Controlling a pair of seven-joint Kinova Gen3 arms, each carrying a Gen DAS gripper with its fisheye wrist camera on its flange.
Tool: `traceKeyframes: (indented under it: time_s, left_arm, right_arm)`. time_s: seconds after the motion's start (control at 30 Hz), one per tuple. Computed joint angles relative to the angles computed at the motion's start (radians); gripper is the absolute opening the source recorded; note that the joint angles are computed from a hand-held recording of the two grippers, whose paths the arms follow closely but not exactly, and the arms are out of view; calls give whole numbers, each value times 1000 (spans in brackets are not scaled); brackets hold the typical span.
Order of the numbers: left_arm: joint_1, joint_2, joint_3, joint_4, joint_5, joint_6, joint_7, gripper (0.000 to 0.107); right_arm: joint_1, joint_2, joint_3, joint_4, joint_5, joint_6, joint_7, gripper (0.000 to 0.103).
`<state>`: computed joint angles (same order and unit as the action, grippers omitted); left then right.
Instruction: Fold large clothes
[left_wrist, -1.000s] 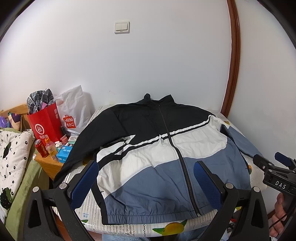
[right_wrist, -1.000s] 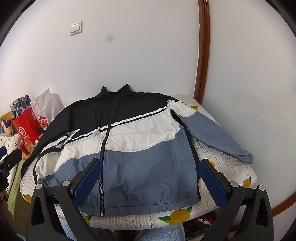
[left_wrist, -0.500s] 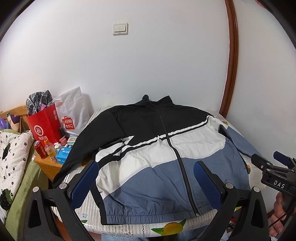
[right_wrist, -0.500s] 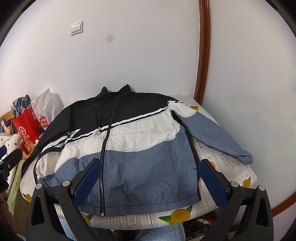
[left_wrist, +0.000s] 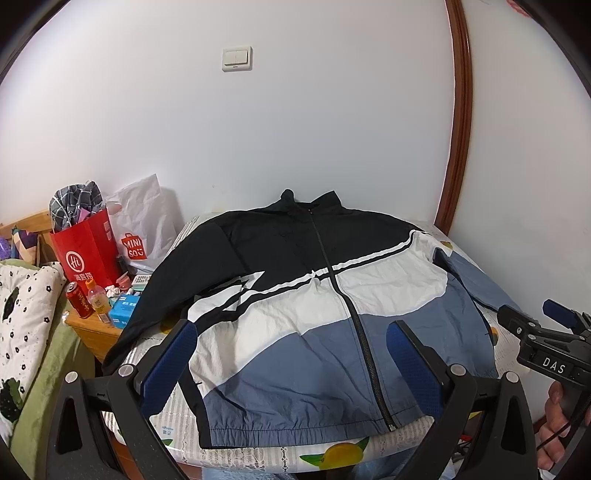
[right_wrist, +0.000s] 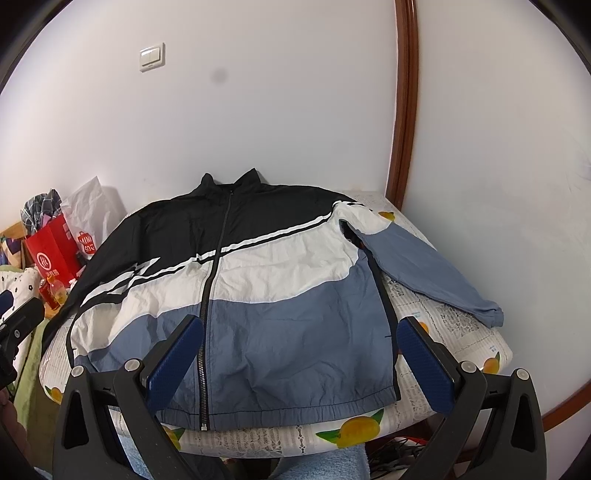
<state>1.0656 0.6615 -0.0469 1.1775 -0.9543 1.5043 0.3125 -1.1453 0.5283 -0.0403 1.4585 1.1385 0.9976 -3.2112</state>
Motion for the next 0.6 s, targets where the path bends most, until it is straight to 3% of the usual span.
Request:
traceKeyframes:
  time_s: [0.6]
  left_arm:
    - [-12,-19,9,64,-18,-34,38,103]
  right_arm:
    - [20,27,10,-28,-33,-32,37,103]
